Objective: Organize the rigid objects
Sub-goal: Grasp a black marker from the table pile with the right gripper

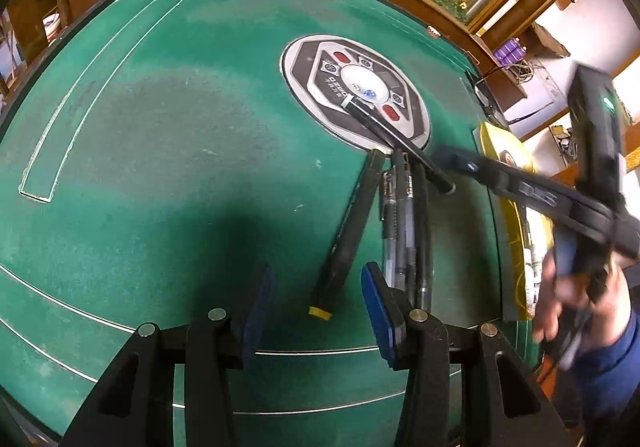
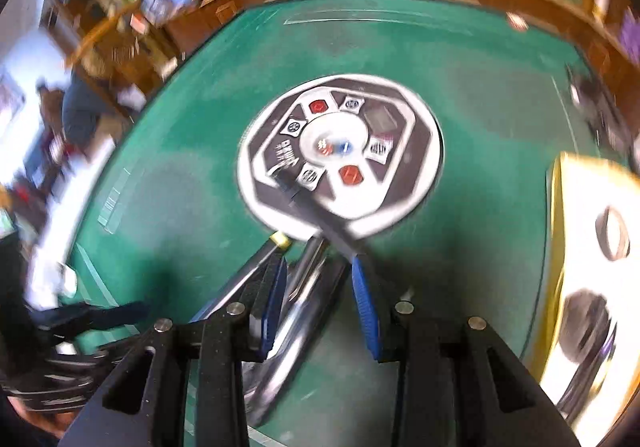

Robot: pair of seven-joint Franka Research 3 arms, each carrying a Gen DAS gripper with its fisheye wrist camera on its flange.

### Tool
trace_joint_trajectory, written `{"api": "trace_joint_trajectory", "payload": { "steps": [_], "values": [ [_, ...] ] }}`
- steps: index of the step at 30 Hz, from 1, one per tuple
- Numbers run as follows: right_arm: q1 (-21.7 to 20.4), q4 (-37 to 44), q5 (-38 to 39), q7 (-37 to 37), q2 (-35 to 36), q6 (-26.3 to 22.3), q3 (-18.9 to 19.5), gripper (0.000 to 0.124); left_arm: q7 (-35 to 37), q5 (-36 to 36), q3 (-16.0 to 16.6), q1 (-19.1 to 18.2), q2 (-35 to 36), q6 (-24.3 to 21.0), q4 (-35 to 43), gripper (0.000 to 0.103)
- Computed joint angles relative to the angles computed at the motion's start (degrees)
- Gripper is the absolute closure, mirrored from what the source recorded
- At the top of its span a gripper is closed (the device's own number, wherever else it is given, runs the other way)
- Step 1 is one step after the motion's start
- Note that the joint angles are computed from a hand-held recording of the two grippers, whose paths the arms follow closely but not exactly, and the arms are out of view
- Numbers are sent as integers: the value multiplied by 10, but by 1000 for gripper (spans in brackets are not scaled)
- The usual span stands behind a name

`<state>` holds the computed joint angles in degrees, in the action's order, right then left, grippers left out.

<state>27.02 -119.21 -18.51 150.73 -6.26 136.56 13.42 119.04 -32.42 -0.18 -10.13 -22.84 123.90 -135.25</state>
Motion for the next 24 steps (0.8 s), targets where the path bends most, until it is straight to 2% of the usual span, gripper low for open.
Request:
{"api": "trace_joint_trajectory", "payload": {
  "steps": [2, 4, 10, 12, 14, 15, 18, 24],
  "values": [
    [-1, 23, -18, -38, 23, -22, -3, 90, 0, 4, -1, 1, -2, 4, -2, 54],
    [0, 32, 4, -77, 39, -21, -13, 90, 1, 8, -1, 2, -5, 9, -5, 54],
    [2, 37, 41, -114, 65, 3, -31, 95, -5, 14, 2, 4, -9, 17, -9, 54],
    [6, 57, 24, -125, 77, -20, -32, 99, -7, 15, 3, 4, -8, 19, -10, 54],
    [15, 87, -7, -130, 91, -76, -32, 110, -9, 17, 1, 3, -6, 23, -9, 54],
    [19, 93, -13, -129, 92, -92, -34, 110, -7, 17, 1, 2, -6, 25, -8, 54],
    [21, 66, -10, -93, 65, -97, -37, 110, 15, 12, 1, -8, -4, 35, -5, 54],
    [4, -53, 12, 5, -60, -44, -11, 110, 57, 14, -8, -23, 22, 29, 19, 54]
  ]
}}
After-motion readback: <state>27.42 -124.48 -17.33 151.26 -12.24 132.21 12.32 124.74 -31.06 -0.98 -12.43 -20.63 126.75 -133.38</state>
